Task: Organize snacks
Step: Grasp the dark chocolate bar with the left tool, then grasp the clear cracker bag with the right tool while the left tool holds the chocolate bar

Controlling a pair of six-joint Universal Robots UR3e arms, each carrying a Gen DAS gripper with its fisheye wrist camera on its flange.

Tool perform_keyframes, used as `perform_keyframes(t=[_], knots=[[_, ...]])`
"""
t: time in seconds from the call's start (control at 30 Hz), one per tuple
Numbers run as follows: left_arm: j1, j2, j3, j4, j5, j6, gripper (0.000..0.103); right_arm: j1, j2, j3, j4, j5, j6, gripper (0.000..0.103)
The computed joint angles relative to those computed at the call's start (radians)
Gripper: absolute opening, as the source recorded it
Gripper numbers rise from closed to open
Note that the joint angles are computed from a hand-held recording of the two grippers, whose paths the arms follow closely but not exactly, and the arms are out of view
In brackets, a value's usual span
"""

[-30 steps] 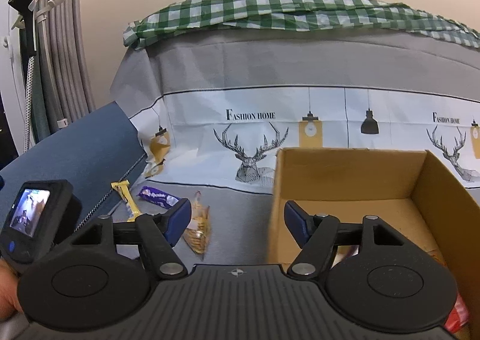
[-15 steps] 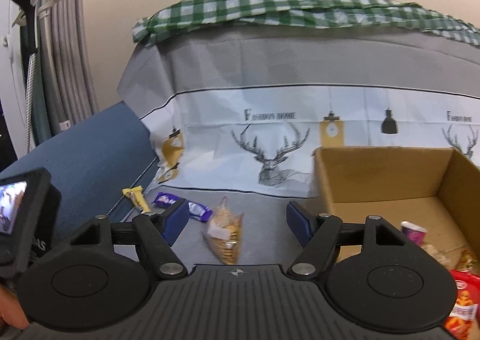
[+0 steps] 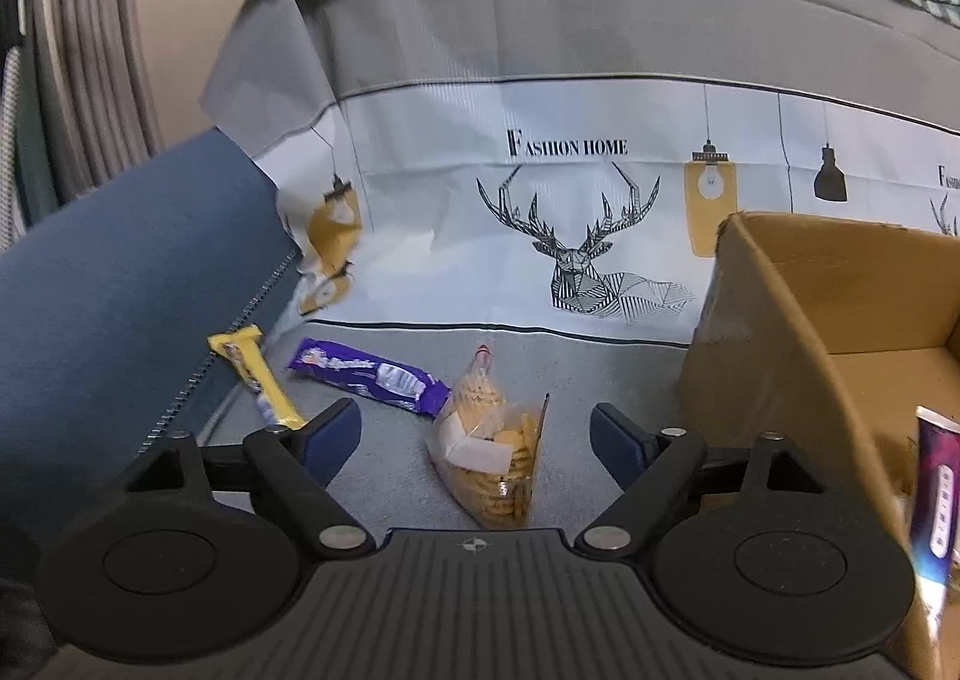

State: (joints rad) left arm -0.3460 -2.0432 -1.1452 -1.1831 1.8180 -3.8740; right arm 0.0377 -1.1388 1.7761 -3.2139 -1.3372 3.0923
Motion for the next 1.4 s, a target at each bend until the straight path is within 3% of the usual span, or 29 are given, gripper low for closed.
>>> perform_keyframes(t=[0.27,0.33,0.4,0.47,0.77,0.97,1.17,1.23,1.33,1.4], knots=[[0.002,0.006,-0.008,0.006,-0.003,0.001,0.043,0.035,0.15,-0.155,0.052,-0.057,-0.003,0.086],[0.005,0.013,-0.017,0.011,-0.006,-0.001,0.043,0.028,0.162,-0.167,0.074,-0.035,-0.005,0.078],[0.007,0.018,-0.026,0.015,-0.008,-0.001,0.043,0.017,0.161,-0.168,0.103,-0.007,-0.009,0.047],[0.011,0.025,-0.035,0.02,-0.012,-0.005,0.043,0.006,0.151,-0.146,0.091,0.019,-0.016,0.043],[0.026,0.074,-0.102,0.065,-0.036,-0.023,0.043,-0.044,-0.006,0.018,0.095,0.102,-0.12,0.04],[0.027,0.107,-0.151,0.106,-0.068,0.032,0.043,-0.128,-0.252,0.25,0.189,0.25,-0.295,0.04],[0.004,0.117,-0.168,0.129,-0.042,0.087,0.043,-0.172,-0.503,0.598,0.079,0.276,-0.564,0.04],[0.007,0.12,-0.176,0.133,-0.058,0.1,0.043,-0.137,-0.536,0.706,-0.083,0.205,-0.637,0.04],[0.003,0.12,-0.179,0.142,-0.075,0.13,0.043,-0.074,-0.406,0.867,-0.513,0.083,-0.774,0.041],[-0.003,0.119,-0.182,0.154,-0.087,0.16,0.043,-0.017,-0.352,0.879,-0.539,-0.016,-0.846,0.041]])
